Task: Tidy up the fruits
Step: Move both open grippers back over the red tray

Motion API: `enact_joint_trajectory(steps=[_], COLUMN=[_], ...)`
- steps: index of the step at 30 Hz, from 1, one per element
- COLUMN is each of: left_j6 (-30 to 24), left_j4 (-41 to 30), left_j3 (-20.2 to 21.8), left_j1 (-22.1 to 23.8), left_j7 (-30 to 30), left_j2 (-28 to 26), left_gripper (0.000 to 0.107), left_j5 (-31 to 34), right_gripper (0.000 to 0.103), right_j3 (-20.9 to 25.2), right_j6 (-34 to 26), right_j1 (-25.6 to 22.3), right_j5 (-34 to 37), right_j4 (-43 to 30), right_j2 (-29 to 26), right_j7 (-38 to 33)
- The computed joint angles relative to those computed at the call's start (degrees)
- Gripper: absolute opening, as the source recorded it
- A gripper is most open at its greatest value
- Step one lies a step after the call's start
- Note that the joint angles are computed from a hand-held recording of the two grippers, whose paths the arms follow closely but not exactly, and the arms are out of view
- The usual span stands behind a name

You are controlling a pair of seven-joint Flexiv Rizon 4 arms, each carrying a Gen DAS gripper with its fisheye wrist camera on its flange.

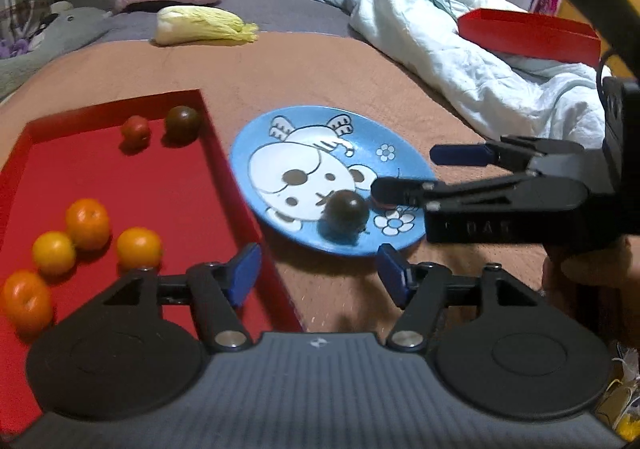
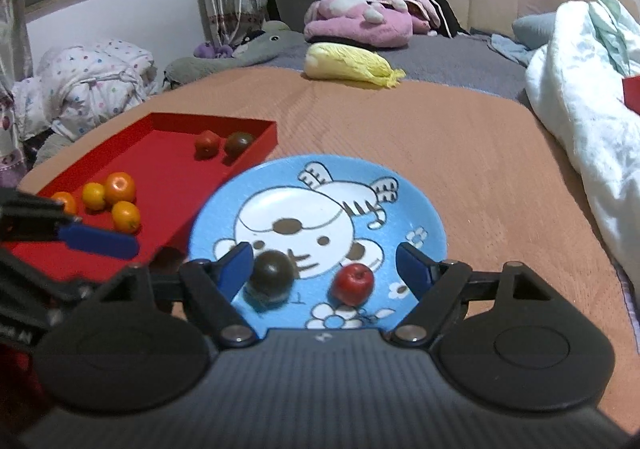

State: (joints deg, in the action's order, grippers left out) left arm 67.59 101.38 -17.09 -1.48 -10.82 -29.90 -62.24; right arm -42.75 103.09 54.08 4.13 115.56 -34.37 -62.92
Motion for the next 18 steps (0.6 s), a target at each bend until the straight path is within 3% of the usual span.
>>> enact_joint_trajectory(steps=[6,13,18], left_j6=[5.6,13.8,15.5], left_j4=[3.2,2.2,1.0], left_j3=[0.8,0.8,3.2], left_j1=[0.0,-0.4,-0.2], left_j7=[-1.0,-1.3,-9.0], left_j2=[2.2,2.1,0.9], left_gripper=[0.073,0.076,0.076], left_j5=[-5.3,-13.8,-10.4], right_gripper=[0.08,0.08,0.08], right_j3=[0.3,4.2,8.4], right_j6=[0.5,0.0,-0.9], right_j1=[0.6,-1.0,-3.9], right_j5=[0.1,-2.3,-4.9], right_j4=[-1.1,-4.3,-7.1], right_j2=[0.1,0.1,-0.2], right_j7=[0.1,-1.9,-2.6])
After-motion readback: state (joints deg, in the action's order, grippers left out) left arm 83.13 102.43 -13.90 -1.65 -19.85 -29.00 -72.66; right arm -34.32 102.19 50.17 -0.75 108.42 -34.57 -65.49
